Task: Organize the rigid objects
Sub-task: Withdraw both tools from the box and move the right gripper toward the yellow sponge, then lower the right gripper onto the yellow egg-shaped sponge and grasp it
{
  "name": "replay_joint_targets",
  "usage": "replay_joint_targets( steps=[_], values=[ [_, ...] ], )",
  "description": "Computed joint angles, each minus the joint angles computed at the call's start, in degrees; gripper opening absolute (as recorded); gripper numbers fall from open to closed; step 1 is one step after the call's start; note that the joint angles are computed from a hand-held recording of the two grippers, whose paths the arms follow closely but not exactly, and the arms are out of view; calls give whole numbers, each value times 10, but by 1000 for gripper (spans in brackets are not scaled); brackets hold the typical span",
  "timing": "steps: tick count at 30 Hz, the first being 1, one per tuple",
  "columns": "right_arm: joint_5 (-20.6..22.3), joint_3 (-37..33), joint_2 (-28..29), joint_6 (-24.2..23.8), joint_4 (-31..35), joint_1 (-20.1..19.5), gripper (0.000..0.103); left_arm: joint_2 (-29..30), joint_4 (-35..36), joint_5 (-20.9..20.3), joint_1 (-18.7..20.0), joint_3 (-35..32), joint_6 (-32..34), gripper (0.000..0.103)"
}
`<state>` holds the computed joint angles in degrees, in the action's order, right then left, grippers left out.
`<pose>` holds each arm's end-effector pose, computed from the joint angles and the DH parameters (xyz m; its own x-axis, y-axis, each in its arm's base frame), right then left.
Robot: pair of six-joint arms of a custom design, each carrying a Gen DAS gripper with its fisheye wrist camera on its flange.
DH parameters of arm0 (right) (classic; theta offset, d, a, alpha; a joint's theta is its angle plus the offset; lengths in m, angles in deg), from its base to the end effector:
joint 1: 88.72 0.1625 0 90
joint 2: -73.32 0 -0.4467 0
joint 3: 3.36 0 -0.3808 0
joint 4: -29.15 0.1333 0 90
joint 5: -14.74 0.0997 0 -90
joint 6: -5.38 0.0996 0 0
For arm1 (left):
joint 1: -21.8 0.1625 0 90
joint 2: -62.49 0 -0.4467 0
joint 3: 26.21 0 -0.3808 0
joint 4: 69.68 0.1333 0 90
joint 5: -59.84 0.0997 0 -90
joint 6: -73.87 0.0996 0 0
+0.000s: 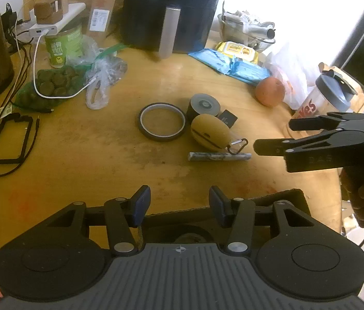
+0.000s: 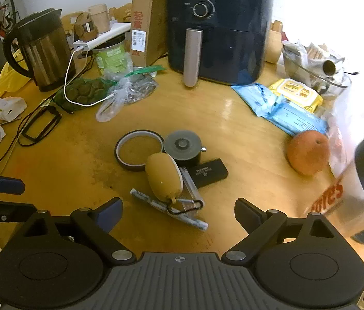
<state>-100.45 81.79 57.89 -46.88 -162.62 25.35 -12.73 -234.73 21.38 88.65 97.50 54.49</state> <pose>0.3664 -0.5974 -0.0993 -0.2887 -0.7117 0.6405 -0.9378 0.3449 -0.0395 0.0043 -0.5274 0.2984 -0.7860 -0.3459 -0.5123 0.0963 0.7502 -0.6542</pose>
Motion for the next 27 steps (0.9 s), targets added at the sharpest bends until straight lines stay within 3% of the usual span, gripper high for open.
replay_joint_targets(
  steps=[14,27],
  values=[
    [-22,-63,51,-58,28,4,78,-14,9,0,10,-2,-16,49],
    [-65,-163,124,-158,32,17,69,-29,12,9,14,7,-35,49]
  ],
)
